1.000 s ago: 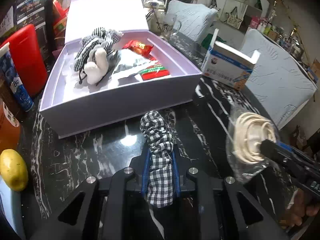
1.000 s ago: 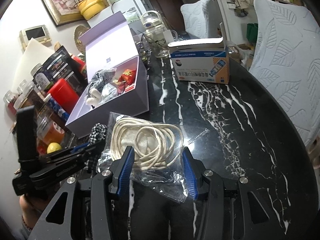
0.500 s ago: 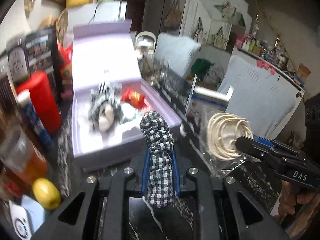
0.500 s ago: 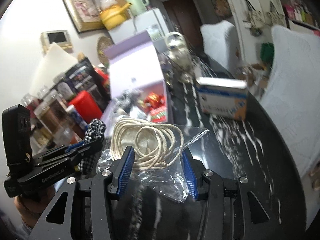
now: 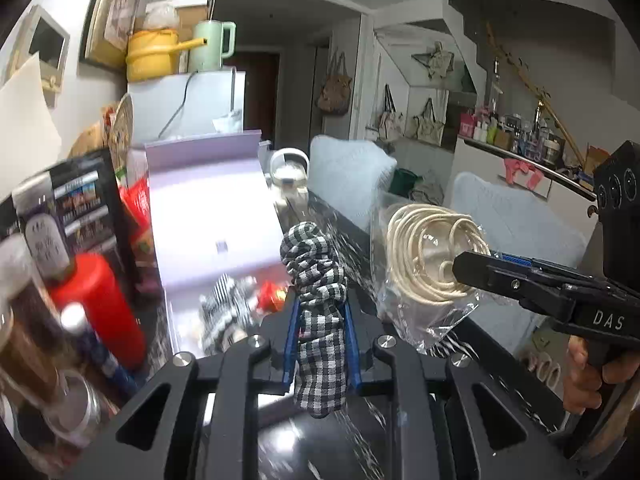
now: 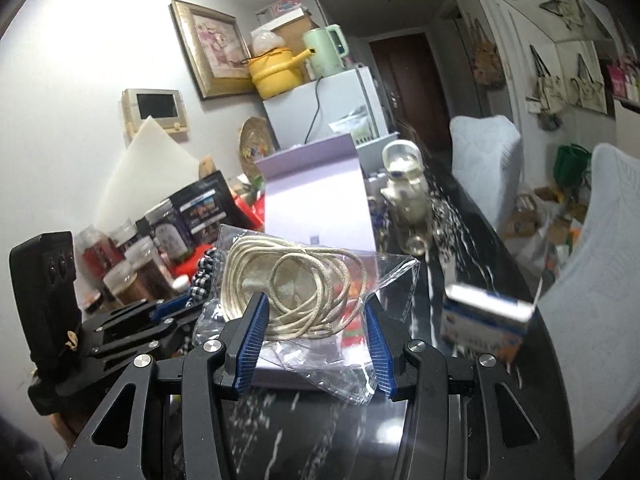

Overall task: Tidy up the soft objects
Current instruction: 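Carry both held items over the lavender box, then lower both items into the box and open both grippers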

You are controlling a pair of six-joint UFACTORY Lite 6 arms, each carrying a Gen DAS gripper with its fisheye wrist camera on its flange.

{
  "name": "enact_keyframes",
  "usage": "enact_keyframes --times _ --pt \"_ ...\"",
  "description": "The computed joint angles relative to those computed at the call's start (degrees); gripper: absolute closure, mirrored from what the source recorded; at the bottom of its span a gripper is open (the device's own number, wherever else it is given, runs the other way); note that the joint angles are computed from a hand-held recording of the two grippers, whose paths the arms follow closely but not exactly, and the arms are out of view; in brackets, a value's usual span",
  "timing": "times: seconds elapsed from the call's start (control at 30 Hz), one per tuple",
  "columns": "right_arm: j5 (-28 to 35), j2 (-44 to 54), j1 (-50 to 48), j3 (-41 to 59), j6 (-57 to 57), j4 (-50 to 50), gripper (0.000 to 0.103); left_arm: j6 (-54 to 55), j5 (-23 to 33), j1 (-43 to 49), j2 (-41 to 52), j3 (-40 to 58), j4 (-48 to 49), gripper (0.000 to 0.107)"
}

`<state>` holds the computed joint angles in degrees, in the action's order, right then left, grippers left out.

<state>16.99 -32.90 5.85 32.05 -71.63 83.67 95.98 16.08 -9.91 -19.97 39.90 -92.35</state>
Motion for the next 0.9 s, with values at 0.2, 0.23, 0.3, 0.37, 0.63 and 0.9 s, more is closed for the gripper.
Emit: enact_keyframes --times 0.2,0.23,0.3,0.37,0.63,0.9 --pt "-1.6 11.2 0.6 9.8 -10.2 7.8 0.056 9.6 0.2 1.9 9.3 9.2 -9.1 0.087" --pt "-1.4 12.9 0.5 11.1 -12.3 9.5 0.056 10.5 0.0 2.0 10.6 10.5 -10.0 0.087" --pt "-1.4 17.2 0.7 14.7 -17.0 13.3 0.056 13.0 -0.1 2.4 13.8 13.4 -12.6 0.087" --pt "-1.2 21.2 0.8 18.3 -19.3 15.0 0.056 15.2 -0.1 3.0 17.5 16.8 -14.8 0.087" --pt "-0.2 37.5 1.1 33.4 -23.6 18.9 0.056 27.8 -3.7 4.2 33.4 29.5 -27.4 0.087" --pt "0.4 51.0 1.8 43.3 -18.5 15.1 0.056 13.4 -9.0 4.7 46.3 40.2 -13.3 0.087"
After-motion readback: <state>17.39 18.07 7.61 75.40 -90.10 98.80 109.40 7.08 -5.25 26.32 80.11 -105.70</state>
